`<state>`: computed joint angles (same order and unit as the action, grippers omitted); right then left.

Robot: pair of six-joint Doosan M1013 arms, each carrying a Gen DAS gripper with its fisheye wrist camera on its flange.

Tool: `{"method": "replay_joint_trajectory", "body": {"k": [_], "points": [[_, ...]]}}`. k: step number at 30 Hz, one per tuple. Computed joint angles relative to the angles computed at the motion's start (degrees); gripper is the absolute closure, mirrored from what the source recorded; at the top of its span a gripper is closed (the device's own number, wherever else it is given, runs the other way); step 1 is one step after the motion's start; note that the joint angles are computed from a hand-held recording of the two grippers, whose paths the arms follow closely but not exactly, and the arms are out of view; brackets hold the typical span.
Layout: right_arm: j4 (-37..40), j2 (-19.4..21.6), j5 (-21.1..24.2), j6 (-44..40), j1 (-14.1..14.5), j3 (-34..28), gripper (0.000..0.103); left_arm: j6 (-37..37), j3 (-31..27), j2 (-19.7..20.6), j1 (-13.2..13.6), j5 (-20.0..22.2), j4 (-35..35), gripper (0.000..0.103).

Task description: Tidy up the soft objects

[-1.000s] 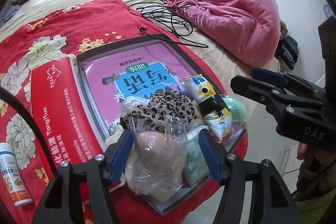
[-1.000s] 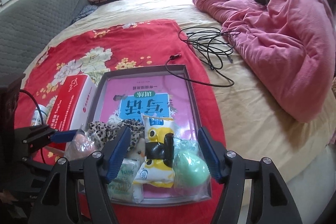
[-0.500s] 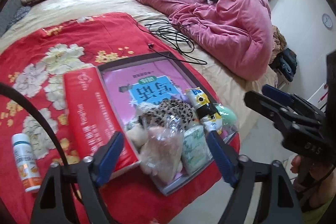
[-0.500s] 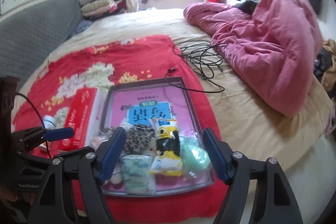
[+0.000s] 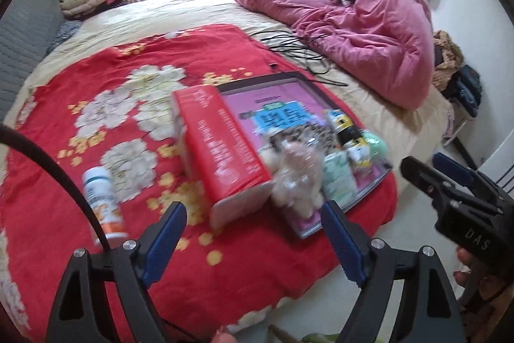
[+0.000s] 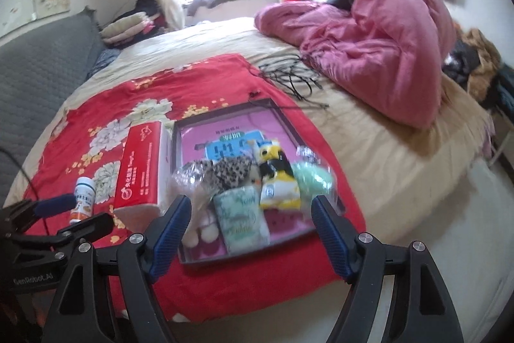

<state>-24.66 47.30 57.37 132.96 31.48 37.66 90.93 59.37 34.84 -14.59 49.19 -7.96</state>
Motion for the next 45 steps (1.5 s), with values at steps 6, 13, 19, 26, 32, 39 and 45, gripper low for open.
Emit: {"method": "replay_joint_trajectory", "body": {"k": [6,13,19,26,32,39,45], "points": [[-4.4,-0.4,2.1,4.3,1.6,1.2,0.025,-2.3,3.8,-2.1,0.5,-1.7,0.9,0.018],[-9.6,-2.0,1.1,10.2,3.5,4.7,0.025,-3.1,7.5,-4.0,0.4,-3.1,1.9,0.018],[-13.3,-2.6,2.3,13.1,4.6,6.2,0.025,-3.3,9.3,-4.9,0.0,-4.6,3.2,0.018],[-11.8,-2.8,4.5,14.9,4.8,7.0,0.025,-2.9,10.1,-5.4,-0.5,-4.9,4.1,0.018],[-11.5,-3.6,5.4,15.0,5.0,8.7,0.025,-3.2,10.7,-5.7,-1.1,-5.5,5.8,0.018],[-11.0,-4.0,5.6,15.4,5.1,9.4,0.025,-3.8,10.7,-5.7,-1.3,-4.9,6.5,0.018],[-10.2,-3.8,6.2,15.2,5.0,9.2,0.025,-3.8,10.7,-5.6,-1.3,-4.7,6.6,0.018]]}}
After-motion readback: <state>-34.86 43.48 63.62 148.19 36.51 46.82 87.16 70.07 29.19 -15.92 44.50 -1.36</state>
